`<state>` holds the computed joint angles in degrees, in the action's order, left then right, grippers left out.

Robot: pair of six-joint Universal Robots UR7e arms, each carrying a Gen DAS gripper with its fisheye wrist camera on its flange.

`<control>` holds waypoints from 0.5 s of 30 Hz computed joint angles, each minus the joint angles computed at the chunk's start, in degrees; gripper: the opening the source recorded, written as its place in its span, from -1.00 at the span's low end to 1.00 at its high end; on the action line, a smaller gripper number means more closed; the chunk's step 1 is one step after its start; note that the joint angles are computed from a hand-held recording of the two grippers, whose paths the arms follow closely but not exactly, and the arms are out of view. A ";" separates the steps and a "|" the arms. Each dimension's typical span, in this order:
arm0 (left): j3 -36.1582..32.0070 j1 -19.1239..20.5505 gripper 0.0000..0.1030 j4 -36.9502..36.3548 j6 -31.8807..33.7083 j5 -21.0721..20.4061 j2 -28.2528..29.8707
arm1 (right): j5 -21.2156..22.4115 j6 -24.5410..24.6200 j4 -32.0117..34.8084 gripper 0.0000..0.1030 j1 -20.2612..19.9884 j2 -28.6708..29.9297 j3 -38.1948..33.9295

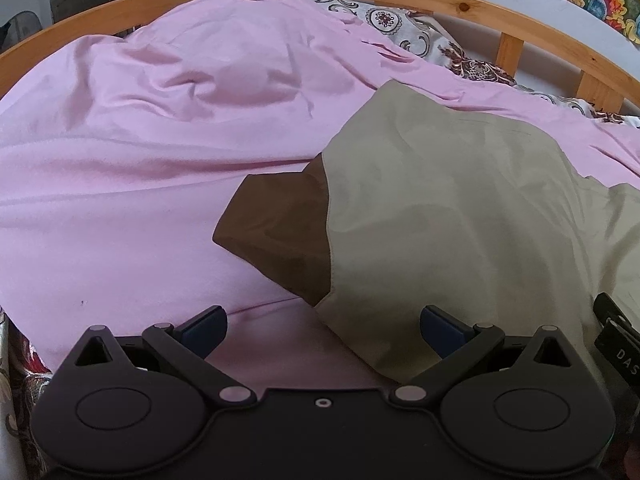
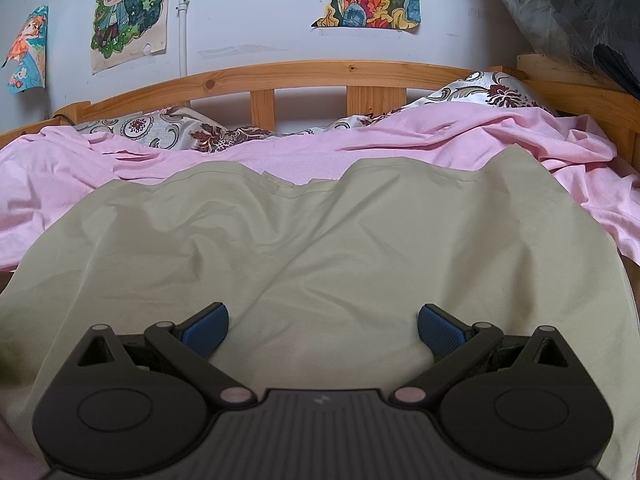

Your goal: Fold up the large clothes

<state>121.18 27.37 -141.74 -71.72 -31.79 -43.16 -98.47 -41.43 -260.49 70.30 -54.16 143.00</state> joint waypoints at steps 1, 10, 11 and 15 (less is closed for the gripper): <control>-0.01 0.04 0.99 -0.05 -0.14 0.05 0.19 | 0.08 0.02 -0.05 0.99 -0.04 0.02 0.02; 0.19 1.87 0.99 -5.55 3.22 -1.68 1.00 | -0.12 0.00 0.40 1.00 0.02 -0.29 0.11; 0.36 1.97 0.99 -6.58 3.64 -1.78 1.07 | -0.14 0.08 0.34 1.00 0.05 -0.24 0.13; 1.21 2.68 0.99 -12.27 6.39 -2.83 1.26 | -0.04 0.24 0.55 1.00 -0.03 -0.33 0.16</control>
<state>122.39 30.05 -154.00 -65.32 -34.62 -41.90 -98.50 -41.19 -259.94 70.26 -54.50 143.16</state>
